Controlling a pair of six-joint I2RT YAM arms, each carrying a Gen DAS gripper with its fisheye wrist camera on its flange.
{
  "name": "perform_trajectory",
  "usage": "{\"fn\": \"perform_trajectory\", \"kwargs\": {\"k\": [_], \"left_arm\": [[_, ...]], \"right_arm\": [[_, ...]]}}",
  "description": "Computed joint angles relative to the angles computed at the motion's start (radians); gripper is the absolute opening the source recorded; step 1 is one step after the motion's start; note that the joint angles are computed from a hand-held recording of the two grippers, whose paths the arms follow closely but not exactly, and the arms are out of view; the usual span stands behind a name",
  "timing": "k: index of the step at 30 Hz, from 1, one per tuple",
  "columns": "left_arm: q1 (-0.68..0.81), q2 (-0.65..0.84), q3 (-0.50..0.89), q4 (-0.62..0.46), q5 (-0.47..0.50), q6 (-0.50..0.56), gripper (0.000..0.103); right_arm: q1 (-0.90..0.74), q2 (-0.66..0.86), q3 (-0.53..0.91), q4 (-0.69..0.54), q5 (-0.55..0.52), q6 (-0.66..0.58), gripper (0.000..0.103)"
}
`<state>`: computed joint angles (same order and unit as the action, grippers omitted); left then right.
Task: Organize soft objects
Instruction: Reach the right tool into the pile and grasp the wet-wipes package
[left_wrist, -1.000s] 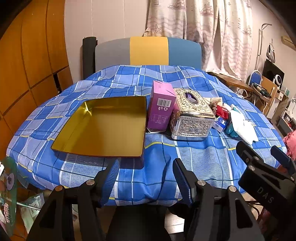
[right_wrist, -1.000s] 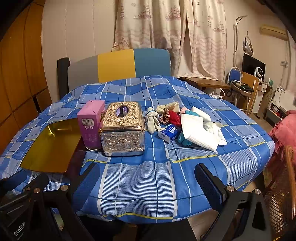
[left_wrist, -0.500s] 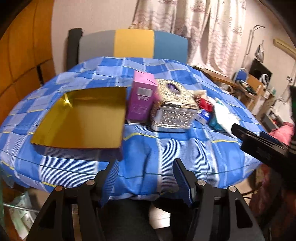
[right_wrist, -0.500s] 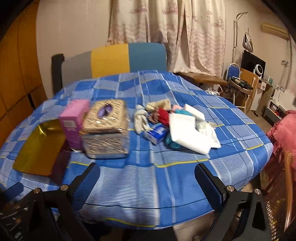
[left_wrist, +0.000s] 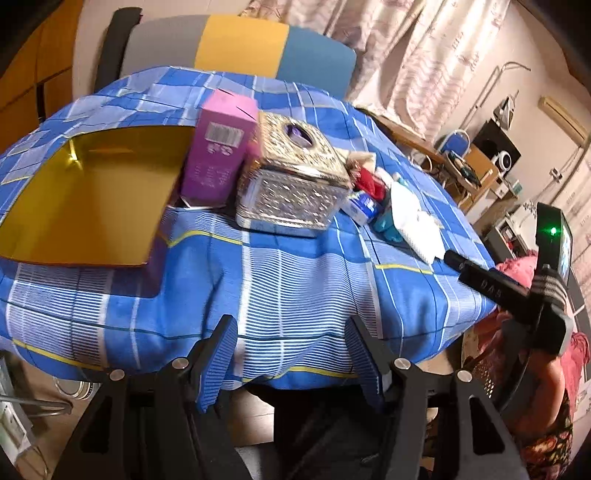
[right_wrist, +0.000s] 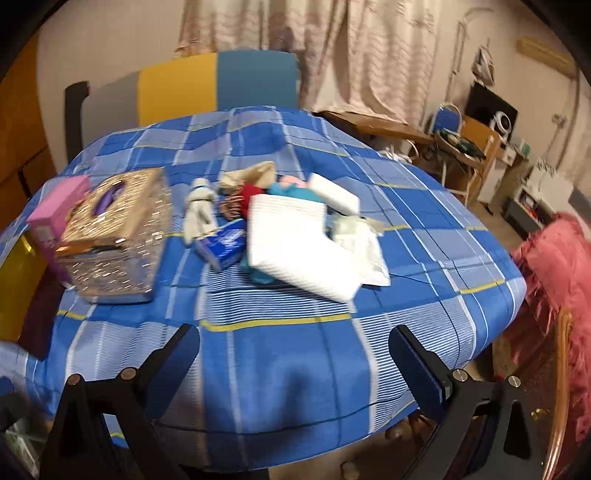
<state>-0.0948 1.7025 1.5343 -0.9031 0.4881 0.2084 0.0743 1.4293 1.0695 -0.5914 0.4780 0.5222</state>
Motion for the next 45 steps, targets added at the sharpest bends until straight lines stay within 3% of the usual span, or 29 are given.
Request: {"fn": "perform_trajectory", "kwargs": {"k": [8,14,23,29,32,38,45], "left_arm": [[-0.109,0.024,0.012,-0.001,-0.128,0.018,0.061],[-0.193,0.0,-0.025,0.064,-0.242,0.074,0.061],[-0.208,0.059,0.027,0.021,-0.103,0.034,0.061],[-0.253,0.043,-0.009,0.069,-0.121,0.063,0.062],[-0.265,0.042,-0.017,0.085,-0.126,0.072,0.062],[-0.282,0.064,-0.008,0.093,-0.137,0.063,0.062],[-0.3,0.073,0.002,0.097,-0.136,0.063,0.062]], "right_arm": [[-0.185,-0.042,-0.08,0.117,-0.055,-0.104,0.103],[-0.301,-0.006,-0.091,0.199,-0.149,-0.244,0.103],[-0.503,0.15,0.017,0.162,-0.42,-0.269,0.103],[-0.556,0.312,0.148,0.188,-0.52,-0.286,0.102],[-0.583,0.412,0.256,0.145,-0.58,-0.243,0.092],[-0.57,0.535,0.391,0.101,-0.582,-0.212,0.089],[-0.526,0.632,0.509,0.018,-0.513,-0.259,0.076]]}}
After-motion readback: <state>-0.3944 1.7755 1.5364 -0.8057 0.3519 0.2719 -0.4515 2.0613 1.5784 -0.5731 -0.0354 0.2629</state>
